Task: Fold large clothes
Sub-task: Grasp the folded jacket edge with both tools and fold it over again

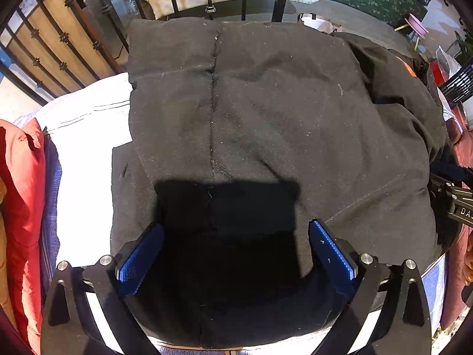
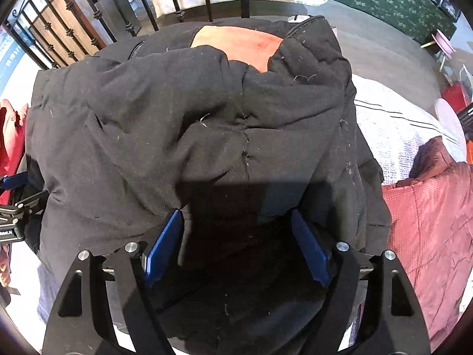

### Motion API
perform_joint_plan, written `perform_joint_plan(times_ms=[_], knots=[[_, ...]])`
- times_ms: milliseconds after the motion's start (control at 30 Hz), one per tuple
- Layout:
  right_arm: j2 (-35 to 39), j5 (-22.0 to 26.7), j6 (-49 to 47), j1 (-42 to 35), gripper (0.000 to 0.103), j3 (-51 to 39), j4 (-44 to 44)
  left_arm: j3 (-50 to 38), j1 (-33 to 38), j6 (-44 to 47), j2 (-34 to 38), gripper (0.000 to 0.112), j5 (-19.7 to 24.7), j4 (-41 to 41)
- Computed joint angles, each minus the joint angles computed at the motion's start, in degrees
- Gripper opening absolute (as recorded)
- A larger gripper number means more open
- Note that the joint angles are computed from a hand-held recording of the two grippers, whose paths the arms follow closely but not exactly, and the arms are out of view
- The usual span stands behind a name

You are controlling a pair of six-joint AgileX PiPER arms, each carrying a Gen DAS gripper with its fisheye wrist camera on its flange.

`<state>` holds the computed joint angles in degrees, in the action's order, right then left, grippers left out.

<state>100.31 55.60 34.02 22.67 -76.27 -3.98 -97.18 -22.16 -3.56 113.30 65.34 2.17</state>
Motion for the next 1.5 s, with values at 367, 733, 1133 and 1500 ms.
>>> perform_joint_plan(times_ms=[367, 733, 1133, 1500], knots=[[-14.57, 0.41, 5.94, -0.47, 0.085, 8.54, -2.11, 7.89, 5.77, -0.58, -10.93, 0.096, -0.79, -4.71], [-37.38, -4.12, -6.11, -21.76, 0.085, 34.87, 24.46, 26.82, 19.99, 2.42, -25.08, 0.096, -2.36, -13.30], [-31.55, -11.86, -25.79, -31.94, 0.085, 41.90, 48.84, 19.72, 19.64, 6.58, -18.25, 0.096, -1.81, -19.42], [-19.78, -11.28, -32.68, -31.16, 0.090, 35.23, 48.84, 9.72, 20.91, 11.07, -3.47, 0.098, -0.57, -23.89]])
